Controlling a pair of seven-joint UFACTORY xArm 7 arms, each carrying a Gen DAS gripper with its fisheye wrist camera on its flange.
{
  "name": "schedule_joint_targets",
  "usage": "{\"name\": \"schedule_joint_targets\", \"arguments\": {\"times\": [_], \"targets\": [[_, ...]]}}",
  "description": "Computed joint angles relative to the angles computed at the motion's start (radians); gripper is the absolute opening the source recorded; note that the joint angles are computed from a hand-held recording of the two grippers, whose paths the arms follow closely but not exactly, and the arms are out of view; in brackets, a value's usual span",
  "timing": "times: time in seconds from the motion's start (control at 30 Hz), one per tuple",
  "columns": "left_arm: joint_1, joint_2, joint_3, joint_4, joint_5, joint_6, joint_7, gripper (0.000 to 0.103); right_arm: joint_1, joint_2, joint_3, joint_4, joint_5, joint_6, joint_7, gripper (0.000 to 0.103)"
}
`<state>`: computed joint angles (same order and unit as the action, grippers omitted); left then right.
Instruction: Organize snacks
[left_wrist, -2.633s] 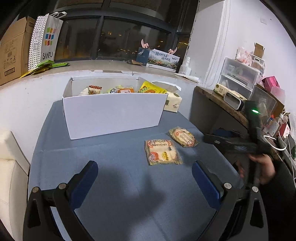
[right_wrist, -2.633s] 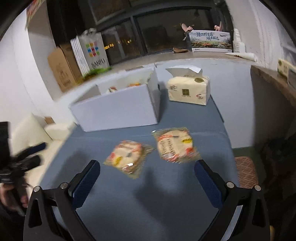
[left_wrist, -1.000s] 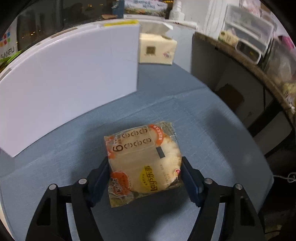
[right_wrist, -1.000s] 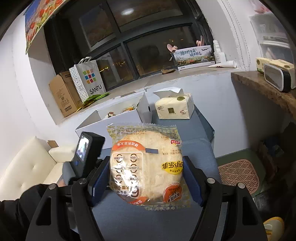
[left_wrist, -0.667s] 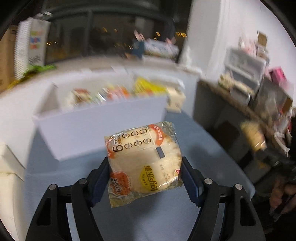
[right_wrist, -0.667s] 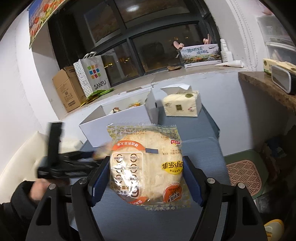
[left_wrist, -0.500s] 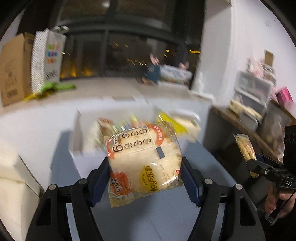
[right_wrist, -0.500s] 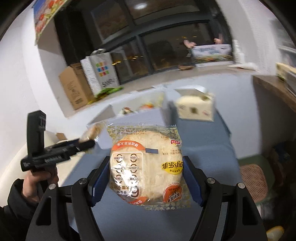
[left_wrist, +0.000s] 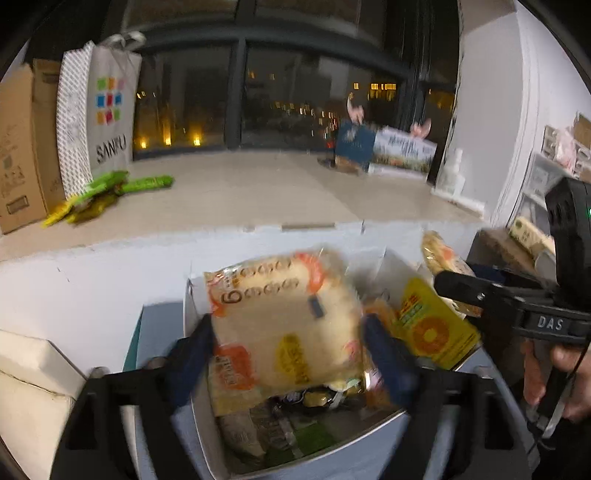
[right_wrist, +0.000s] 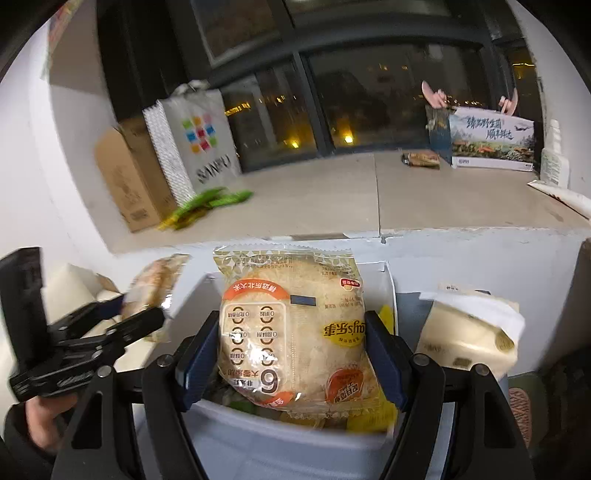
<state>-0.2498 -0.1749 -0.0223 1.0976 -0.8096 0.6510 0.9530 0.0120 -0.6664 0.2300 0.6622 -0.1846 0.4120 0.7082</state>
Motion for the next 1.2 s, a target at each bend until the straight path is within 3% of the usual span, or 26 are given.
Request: {"name": "schedule_joint_targets", "arguments": {"times": [0.03,0.1,0.13,0.3,0.37,0.47,0.57,0.67,0.83,0.93,1.1,1.2], "targets": [[0.005,0.001,-0.007,-0.009,0.034,-0.001,-0.018,0.103,0.006,0.023,-0.009,0.009,0.004,0.003,-0.012,0.079],[0.010,-0.005,-0.019,-0.032,0.089,-0.047,-0.043,0.103,0.008,0.073,-0.020,0.041,0.009,0.039,-0.026,0.090],[0.006,-0.009,-0.013,-0.039,0.081,-0.058,-0.028,0.103,0.005,0.079,-0.018,0.042,0.008,0.045,-0.018,0.103],[-0.010,-0.068,0.021,-0.088,0.001,-0.075,0.013,0.103,-0.035,0.045,0.023,0.003,-0.048,0.023,0.028,0.103],[-0.012,-0.117,0.018,-0.126,0.018,-0.121,-0.005,0.103,-0.025,0.042,0.025,0.004,-0.055,0.041,0.025,0.103],[-0.057,-0.227,0.030,-0.219,0.000,-0.260,0.031,0.103,-0.049,0.030,0.067,0.024,-0.100,0.088,0.059,0.103],[-0.100,-0.342,0.060,-0.299,-0.013,-0.313,0.015,0.103,-0.060,-0.005,0.105,0.032,-0.148,0.115,0.098,0.103],[-0.132,-0.431,0.117,-0.338,0.010,-0.248,-0.020,0.103,-0.063,-0.076,0.151,0.026,-0.193,0.140,0.146,0.103],[-0.127,-0.591,0.173,-0.408,0.104,-0.120,-0.124,0.103,0.002,-0.228,0.184,-0.001,-0.192,0.195,0.156,0.103],[-0.120,-0.730,0.182,-0.490,0.162,-0.097,-0.140,0.103,-0.012,-0.359,0.282,0.009,-0.207,0.335,0.208,0.103],[-0.102,-0.955,0.225,-0.576,0.233,0.025,-0.215,0.103,0.127,-0.515,0.290,-0.029,-0.116,0.405,0.230,0.103],[-0.079,-1.097,0.243,-0.617,0.281,0.114,-0.240,0.103,0.175,-0.600,0.347,-0.022,-0.066,0.511,0.251,0.103]]}}
